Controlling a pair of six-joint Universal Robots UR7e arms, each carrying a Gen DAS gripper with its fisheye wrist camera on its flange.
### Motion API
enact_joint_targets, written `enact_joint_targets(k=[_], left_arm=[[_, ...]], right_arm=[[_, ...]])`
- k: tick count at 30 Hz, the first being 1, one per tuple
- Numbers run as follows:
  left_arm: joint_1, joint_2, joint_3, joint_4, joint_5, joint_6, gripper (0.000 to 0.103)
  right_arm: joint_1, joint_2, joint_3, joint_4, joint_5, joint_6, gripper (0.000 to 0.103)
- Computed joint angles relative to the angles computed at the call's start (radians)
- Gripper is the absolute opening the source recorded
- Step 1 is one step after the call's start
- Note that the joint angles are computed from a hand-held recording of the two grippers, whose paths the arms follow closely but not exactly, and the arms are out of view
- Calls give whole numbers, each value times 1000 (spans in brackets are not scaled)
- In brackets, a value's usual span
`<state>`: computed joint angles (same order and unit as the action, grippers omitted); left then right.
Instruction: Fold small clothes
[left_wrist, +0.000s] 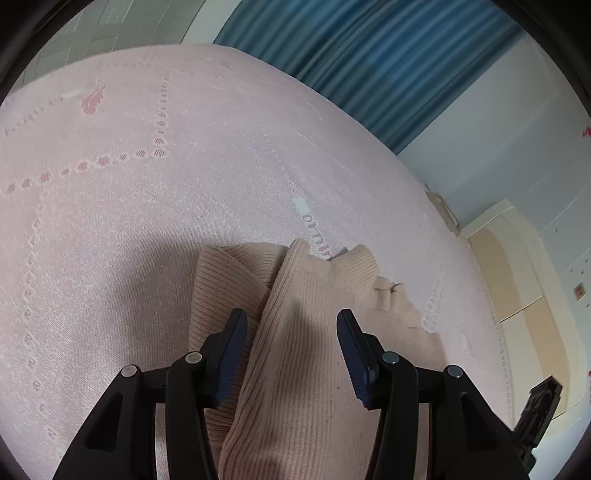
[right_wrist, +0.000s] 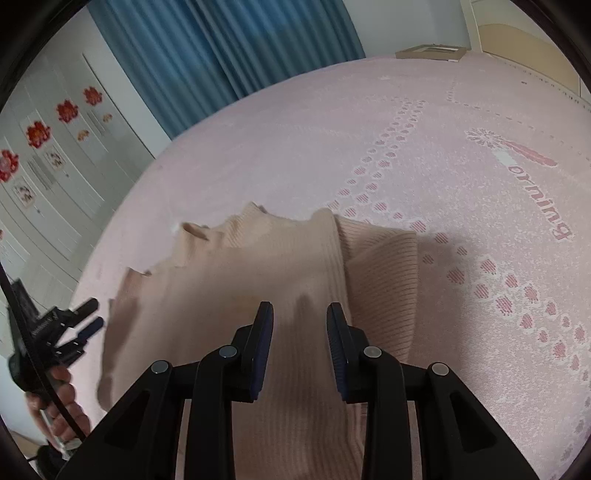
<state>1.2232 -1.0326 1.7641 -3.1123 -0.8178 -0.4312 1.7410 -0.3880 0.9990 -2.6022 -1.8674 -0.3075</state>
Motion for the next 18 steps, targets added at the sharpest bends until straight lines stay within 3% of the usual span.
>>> enact_joint_targets(k=[5, 9, 13, 18], left_arm=[[-13, 29, -35, 50, 86, 59, 48], [-33, 93, -93, 49, 205, 219, 47], [-40, 144, -120, 61, 299, 291, 47], [-39, 170, -135, 51, 349, 330, 34]], right_arm=[[-1, 10, -7, -34, -44, -18, 30], [-3, 32, -38, -48, -73, -43, 30], [-8, 56, -71, -24, -83, -56, 30], [-10, 71, -78, -19, -68, -92, 30]])
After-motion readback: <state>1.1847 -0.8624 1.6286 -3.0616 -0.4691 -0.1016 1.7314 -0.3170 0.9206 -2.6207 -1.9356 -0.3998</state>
